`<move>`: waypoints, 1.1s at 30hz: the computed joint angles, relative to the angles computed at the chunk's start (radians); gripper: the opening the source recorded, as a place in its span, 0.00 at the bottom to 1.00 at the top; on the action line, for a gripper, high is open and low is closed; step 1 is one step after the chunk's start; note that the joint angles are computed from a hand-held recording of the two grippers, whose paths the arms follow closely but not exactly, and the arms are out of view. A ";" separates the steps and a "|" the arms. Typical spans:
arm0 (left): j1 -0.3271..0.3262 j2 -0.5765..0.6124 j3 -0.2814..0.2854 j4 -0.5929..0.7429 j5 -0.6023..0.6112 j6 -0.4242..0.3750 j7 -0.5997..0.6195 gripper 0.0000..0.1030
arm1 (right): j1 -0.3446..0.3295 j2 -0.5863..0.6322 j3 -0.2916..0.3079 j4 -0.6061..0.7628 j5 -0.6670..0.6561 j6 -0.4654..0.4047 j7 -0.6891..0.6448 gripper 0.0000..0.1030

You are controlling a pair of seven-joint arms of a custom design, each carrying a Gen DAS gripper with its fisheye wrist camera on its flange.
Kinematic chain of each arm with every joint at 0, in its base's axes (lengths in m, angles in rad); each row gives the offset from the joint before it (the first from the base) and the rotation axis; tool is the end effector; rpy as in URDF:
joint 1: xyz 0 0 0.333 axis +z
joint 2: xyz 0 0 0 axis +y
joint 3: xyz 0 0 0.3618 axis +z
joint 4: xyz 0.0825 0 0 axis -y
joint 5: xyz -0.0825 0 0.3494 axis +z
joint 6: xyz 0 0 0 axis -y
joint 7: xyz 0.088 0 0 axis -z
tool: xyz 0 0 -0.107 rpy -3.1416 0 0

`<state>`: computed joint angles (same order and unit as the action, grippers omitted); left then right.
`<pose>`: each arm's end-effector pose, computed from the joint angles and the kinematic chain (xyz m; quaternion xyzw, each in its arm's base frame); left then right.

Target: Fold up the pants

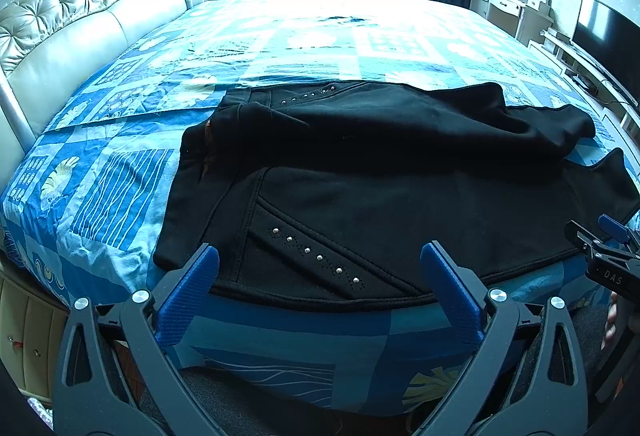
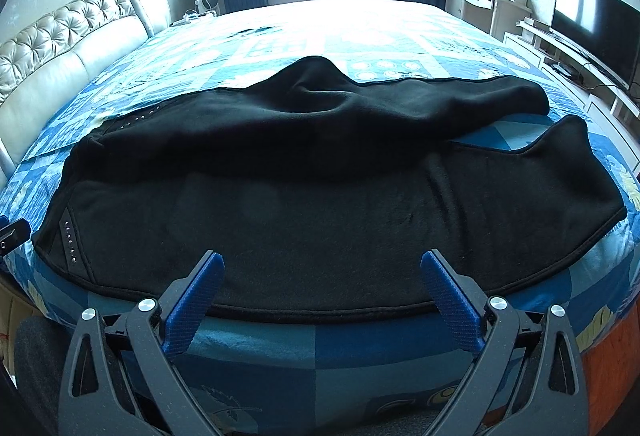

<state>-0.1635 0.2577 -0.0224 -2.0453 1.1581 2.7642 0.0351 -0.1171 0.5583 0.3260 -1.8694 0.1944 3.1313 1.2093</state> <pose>0.5792 -0.1475 0.4143 -0.7615 0.5355 -0.2153 0.2950 0.6819 0.0872 0.3734 -0.7399 0.5659 -0.1946 0.3072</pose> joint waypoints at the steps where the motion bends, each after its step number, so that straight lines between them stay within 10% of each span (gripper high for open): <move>1: -0.008 0.001 0.008 0.002 0.033 -0.006 -0.025 0.98 | -0.012 0.003 0.015 0.005 0.003 -0.006 -0.004 0.95; 8: 0.000 0.002 0.001 -0.005 0.026 -0.007 -0.018 0.98 | -0.245 0.043 0.258 0.083 0.170 -0.103 -0.111 0.95; 14: -0.001 0.014 0.019 0.002 0.166 0.046 -0.177 0.98 | -0.456 0.152 0.362 0.302 0.444 -0.470 -0.068 0.95; 21: 0.009 0.028 -0.007 0.026 0.263 -0.012 -0.234 0.98 | -0.546 0.187 0.297 0.364 0.673 -0.387 -0.117 0.95; 29: 0.021 0.069 -0.019 0.063 0.118 -0.054 -0.121 0.98 | -0.418 0.425 0.091 0.764 0.694 -0.592 0.152 0.95; 33: 0.006 0.074 0.005 0.067 0.072 -0.056 -0.108 0.98 | -0.412 0.443 0.091 0.755 0.826 -0.567 0.147 0.94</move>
